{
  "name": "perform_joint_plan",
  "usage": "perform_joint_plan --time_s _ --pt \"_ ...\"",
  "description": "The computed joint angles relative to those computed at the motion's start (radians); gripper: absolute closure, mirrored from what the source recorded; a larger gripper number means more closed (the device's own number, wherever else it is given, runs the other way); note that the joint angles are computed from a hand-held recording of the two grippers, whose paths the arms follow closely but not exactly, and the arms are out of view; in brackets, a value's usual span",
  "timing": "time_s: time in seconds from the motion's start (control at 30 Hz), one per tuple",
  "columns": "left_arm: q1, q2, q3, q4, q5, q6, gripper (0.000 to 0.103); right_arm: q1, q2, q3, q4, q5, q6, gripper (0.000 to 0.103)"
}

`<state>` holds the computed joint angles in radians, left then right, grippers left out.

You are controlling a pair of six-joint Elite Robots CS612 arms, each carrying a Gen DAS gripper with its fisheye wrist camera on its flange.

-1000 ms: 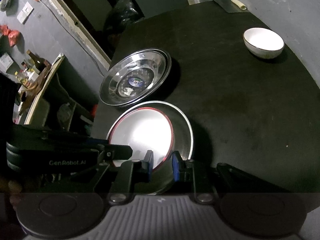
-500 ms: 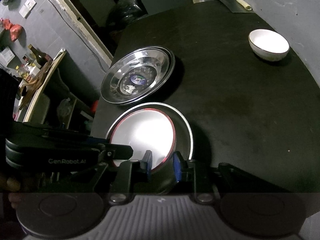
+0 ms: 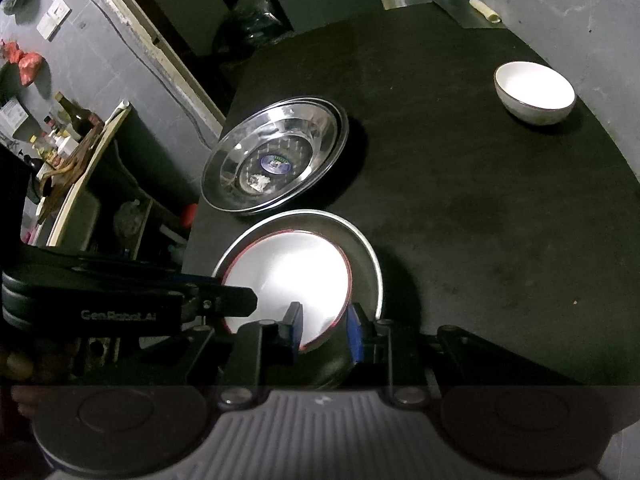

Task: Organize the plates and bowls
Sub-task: 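Lower the white bowl into the saucepan and open the left gripper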

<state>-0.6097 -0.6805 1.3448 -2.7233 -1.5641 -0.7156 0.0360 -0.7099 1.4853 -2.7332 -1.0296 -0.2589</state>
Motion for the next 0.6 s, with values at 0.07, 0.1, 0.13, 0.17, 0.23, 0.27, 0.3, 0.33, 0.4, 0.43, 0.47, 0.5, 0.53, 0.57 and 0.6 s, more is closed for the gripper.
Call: perform_joint_plan --time_s 0.07,0.1,0.13,0.17,0.23,0.27,0.3,0.33,0.4,0.43,0.47,0.5,0.53,0.57,0.6 --pt "0.001 -0.002 0.003 -0.003 -0.003 0.0 0.079 -0.001 0.001 -0.001 -0.002 0.001 0.002 0.076" --pt "0.001 -0.003 0.004 -0.005 -0.003 0.0 0.079 0.0 0.0 0.0 -0.003 0.0 0.003 0.076" --pt "0.001 -0.003 0.005 -0.007 -0.002 0.001 0.078 0.0 0.0 0.0 -0.004 -0.001 0.003 0.075" --pt "0.001 -0.005 0.007 -0.01 0.0 0.002 0.076 0.0 0.0 0.0 -0.006 -0.001 0.003 0.074" --pt "0.001 -0.008 0.012 -0.02 0.004 0.004 0.075 0.0 -0.001 0.002 -0.014 0.001 0.002 0.072" --pt "0.001 -0.01 0.013 -0.023 0.006 0.004 0.074 -0.001 -0.003 0.004 -0.016 0.002 0.0 0.072" --pt "0.001 -0.012 0.015 -0.028 0.006 0.005 0.073 -0.001 -0.003 0.005 -0.018 0.002 -0.001 0.072" --pt "0.002 -0.014 0.019 -0.034 0.002 0.004 0.072 -0.001 -0.004 0.005 -0.018 0.002 -0.002 0.072" --pt "0.006 -0.019 0.024 -0.047 -0.003 -0.001 0.067 -0.004 -0.007 0.009 -0.023 0.01 -0.002 0.072" --pt "0.007 -0.023 0.028 -0.055 -0.001 -0.004 0.065 -0.006 -0.009 0.013 -0.035 0.018 -0.002 0.072" --pt "0.008 -0.027 0.032 -0.063 0.002 -0.005 0.062 -0.007 -0.012 0.018 -0.05 0.027 -0.002 0.072" --pt "0.009 -0.032 0.037 -0.071 0.008 -0.007 0.061 -0.01 -0.016 0.025 -0.068 0.037 -0.002 0.072" --pt "0.01 -0.035 0.041 -0.08 0.015 -0.009 0.057 -0.012 -0.019 0.03 -0.083 0.043 0.001 0.072" --pt "0.01 -0.038 0.042 -0.086 0.024 -0.011 0.052 -0.014 -0.022 0.034 -0.099 0.048 0.006 0.071" --pt "0.01 -0.041 0.044 -0.094 0.034 -0.012 0.048 -0.016 -0.024 0.039 -0.116 0.054 0.011 0.069"
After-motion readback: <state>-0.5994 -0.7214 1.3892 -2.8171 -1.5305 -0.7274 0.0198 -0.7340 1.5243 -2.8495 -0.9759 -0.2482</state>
